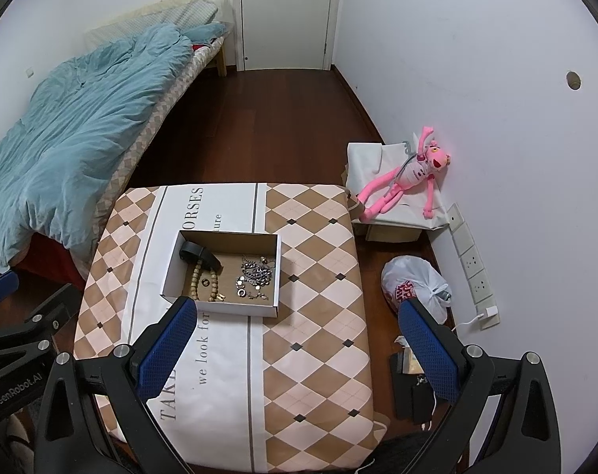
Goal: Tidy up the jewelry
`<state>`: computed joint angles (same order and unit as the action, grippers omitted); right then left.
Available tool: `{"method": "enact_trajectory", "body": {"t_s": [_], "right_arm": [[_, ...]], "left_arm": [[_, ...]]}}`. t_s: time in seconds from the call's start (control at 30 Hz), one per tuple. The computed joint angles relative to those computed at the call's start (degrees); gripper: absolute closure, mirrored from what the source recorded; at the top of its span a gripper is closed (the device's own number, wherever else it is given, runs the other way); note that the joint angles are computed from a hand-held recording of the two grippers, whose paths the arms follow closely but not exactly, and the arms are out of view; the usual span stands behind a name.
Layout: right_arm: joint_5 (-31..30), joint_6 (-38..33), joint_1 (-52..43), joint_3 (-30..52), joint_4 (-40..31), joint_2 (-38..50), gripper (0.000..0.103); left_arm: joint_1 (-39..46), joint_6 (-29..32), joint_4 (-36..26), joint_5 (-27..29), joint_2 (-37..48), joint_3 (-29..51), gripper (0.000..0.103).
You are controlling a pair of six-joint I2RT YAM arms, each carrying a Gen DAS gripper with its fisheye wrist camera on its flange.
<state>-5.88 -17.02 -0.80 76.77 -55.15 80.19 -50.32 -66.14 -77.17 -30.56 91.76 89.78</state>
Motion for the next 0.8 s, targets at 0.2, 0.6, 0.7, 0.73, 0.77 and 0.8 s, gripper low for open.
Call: {"method": "enact_trajectory", "body": {"t_s": [0.2,0.6,0.7,0.73,0.77,0.8], "right_arm": [[-0.2,-0.3,-0.3,0.2,-0.3,0.1,0.000],[-0.3,-0.2,-0.2,0.2,-0.3,-0.2,0.000],[-0.6,-0.5,-0.4,0.3,-0.5,-0.4,0.000],[-0.6,-0.5,-0.4,0.3,-0.6,-0.4,0.000],[-0.5,-0.4,-0.3,0.3,-0.6,-0.4,0.000],[-0.6,-0.4,-0.3,0.4,-0.6,-0.4,0.000]], "left_arm": [[-0.1,-0.2,-0.9,-0.2,0.6,1.4,0.005],[-0.4,-0.6,-1.5,-0.7,1.2,2.4,0.005],[-0.4,-0.6,-1.9,-0.7,1.7,3.3,0.005],[-0.5,-0.6,-1.9,-0.8,1.7,3.4,0.005],[-0.5,-0.6,-2.0,-0.9,1.7,3.4,0.005],[-0.5,-0.7,-2.0,-1.0,1.7,3.3,0.005]]}}
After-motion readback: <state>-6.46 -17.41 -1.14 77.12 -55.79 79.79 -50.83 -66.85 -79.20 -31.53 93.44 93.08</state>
